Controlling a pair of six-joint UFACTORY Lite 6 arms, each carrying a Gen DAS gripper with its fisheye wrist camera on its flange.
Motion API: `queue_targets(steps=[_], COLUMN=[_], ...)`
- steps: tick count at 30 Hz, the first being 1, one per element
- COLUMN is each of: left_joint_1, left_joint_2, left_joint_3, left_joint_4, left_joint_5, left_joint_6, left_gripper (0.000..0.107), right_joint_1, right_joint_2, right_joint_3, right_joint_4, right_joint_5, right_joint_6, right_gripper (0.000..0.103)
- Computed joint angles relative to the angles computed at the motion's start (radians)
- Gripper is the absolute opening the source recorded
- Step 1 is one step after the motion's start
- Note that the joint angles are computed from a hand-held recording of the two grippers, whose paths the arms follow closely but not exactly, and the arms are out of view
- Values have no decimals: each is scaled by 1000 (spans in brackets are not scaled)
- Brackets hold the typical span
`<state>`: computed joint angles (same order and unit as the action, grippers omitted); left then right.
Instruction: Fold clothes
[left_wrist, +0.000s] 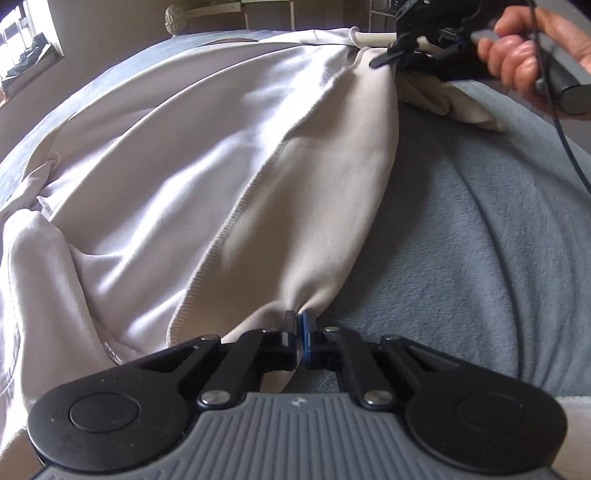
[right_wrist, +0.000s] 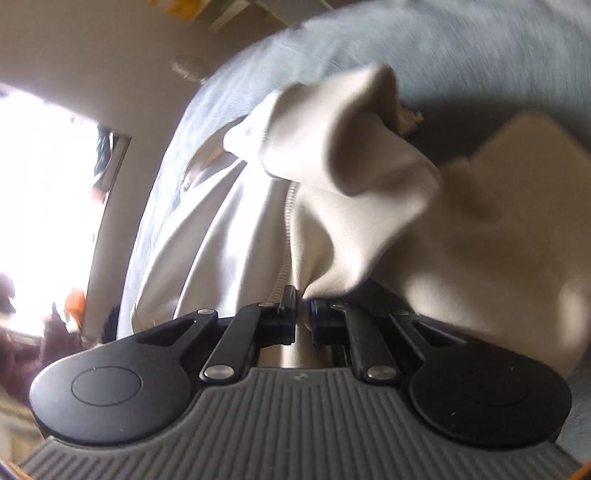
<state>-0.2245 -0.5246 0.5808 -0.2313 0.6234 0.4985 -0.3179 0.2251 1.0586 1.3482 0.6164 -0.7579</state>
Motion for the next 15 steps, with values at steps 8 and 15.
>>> queue_targets(steps=[8,15], left_joint_1=[224,256], left_joint_2=[-14,47], left_joint_3=[178,176], left_joint_4=[-212,-185], left_joint_5=[475,567], left_joint_6=[331,434], left_gripper=[2,2], right_joint_1=[-106,-56], right_joint_2=[-181,-225], right_joint_3=[99,1], right_joint_4=[-612,-838], right_joint_5=[224,252], right_joint_6=[316,450], right_gripper=[5,5])
